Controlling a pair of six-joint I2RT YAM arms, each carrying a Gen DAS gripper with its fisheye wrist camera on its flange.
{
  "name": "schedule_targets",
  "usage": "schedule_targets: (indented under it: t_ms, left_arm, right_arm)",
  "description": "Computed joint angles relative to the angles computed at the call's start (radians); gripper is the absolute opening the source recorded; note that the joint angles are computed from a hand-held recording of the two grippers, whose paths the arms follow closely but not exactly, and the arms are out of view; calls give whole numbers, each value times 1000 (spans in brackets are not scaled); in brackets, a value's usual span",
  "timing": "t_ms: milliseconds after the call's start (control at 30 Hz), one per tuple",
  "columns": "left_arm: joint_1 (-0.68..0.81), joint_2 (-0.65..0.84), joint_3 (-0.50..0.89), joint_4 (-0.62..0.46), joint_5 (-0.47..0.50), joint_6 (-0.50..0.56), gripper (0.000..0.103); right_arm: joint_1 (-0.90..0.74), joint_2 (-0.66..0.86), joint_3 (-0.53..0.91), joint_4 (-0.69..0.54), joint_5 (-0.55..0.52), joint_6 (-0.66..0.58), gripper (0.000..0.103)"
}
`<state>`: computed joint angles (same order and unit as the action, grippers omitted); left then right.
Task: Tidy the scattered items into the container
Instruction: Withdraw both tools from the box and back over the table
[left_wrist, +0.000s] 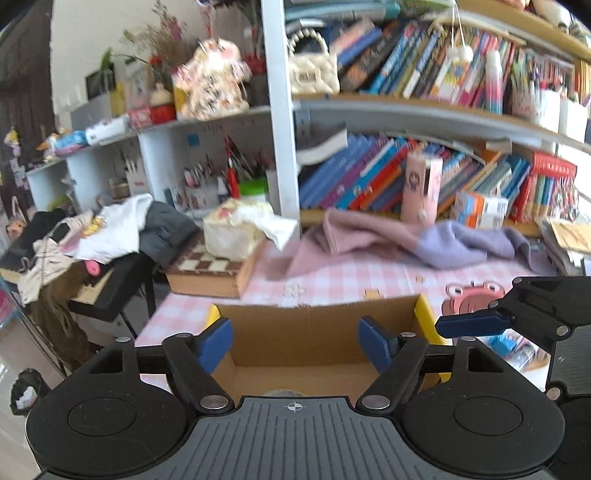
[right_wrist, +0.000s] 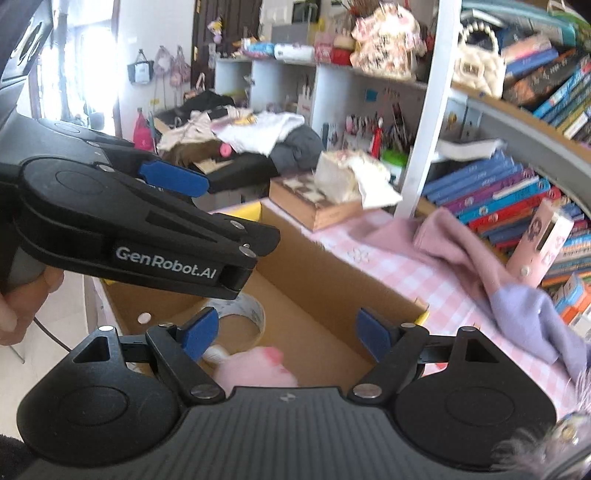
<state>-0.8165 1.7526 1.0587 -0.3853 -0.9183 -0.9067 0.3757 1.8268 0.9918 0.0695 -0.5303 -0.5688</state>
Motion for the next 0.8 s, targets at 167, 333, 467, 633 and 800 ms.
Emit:
schedule_targets:
  t_ms: [167,333,467,633,800]
  left_arm:
    - [-48,-40,-10,-70,-49,-83,80]
    - [-100,-59,-12,-131,-65,-153,80]
    - [-155,-67,-13,-163,-79,-178,81]
    - [-214,-84,-33,-171,-91,-210,85]
    - [-290,-89,-40,-232,-102,-275,85]
  right_arm:
    - [-16,-89,-86,58,-4,14,82]
    - [-48,-193,-180,110,3,74,82]
    - [-81,-288,-278,171,23,153,82]
    - [-114,-403,-388,202,68,233,83]
    - [-133,-562,-519,188,120,286,83]
